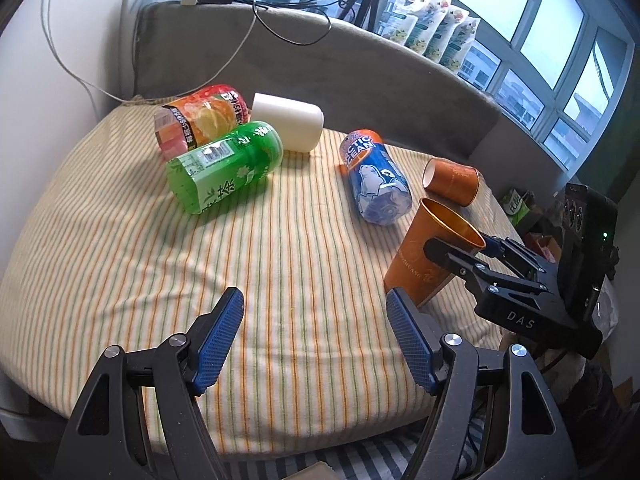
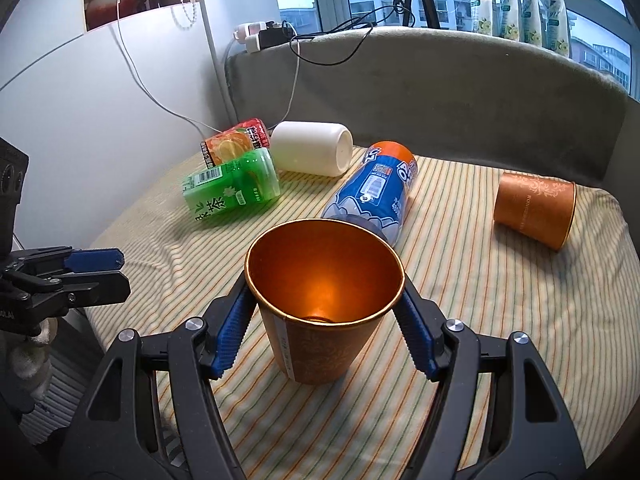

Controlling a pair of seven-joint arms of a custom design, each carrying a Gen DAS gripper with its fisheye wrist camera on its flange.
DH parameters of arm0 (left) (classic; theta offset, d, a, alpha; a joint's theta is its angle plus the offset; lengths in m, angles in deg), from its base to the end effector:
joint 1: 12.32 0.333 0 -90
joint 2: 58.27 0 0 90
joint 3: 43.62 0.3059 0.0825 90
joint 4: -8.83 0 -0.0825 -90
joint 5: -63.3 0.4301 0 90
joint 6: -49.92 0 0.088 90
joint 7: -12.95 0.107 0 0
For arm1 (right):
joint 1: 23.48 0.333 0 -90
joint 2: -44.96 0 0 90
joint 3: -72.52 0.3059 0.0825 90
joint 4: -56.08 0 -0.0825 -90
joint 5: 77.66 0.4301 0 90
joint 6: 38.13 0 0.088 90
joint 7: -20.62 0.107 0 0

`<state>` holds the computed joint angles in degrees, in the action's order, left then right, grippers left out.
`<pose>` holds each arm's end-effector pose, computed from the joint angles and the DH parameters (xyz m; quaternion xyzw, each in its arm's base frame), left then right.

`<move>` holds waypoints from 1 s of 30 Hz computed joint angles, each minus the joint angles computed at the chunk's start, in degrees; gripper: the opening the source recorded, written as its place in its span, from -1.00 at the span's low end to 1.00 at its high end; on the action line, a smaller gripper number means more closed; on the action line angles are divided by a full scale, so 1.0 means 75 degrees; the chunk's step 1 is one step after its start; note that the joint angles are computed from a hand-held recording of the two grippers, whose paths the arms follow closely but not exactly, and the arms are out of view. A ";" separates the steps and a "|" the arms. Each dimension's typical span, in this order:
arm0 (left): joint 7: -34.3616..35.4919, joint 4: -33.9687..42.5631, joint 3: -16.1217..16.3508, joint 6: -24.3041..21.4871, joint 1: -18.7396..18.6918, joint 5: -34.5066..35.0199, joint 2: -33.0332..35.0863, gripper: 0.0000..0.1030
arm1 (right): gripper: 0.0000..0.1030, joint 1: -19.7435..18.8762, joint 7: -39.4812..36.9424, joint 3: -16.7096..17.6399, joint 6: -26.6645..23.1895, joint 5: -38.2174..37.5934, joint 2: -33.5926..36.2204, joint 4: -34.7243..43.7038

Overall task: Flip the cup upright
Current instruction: 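Lower the copper cup upright onto the bed and open the right gripper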

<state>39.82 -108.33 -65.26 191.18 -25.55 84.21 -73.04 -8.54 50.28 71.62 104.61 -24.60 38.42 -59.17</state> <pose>0.4651 -0.3474 0.5986 -0.7371 0.5649 -0.3262 0.1764 0.5959 0.1444 0.5450 -0.8118 0.3748 -0.1075 0.4346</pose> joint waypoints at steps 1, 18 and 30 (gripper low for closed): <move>-0.0003 -0.0002 -0.0001 -0.0002 -0.0003 0.0002 -0.0010 0.44 | 0.38 0.0001 -0.0003 -0.0001 -0.0008 0.0016 -0.0020 -0.0021; -0.0075 0.0096 -0.0066 -0.0105 -0.0063 0.0166 0.0006 0.44 | 0.38 0.0064 -0.0019 -0.0100 -0.0142 0.0113 -0.0255 -0.0257; -0.0172 0.0157 -0.0113 -0.0159 -0.0089 0.0313 -0.0007 0.44 | 0.40 0.0154 -0.0260 -0.0154 -0.0146 0.0161 -0.0456 -0.0465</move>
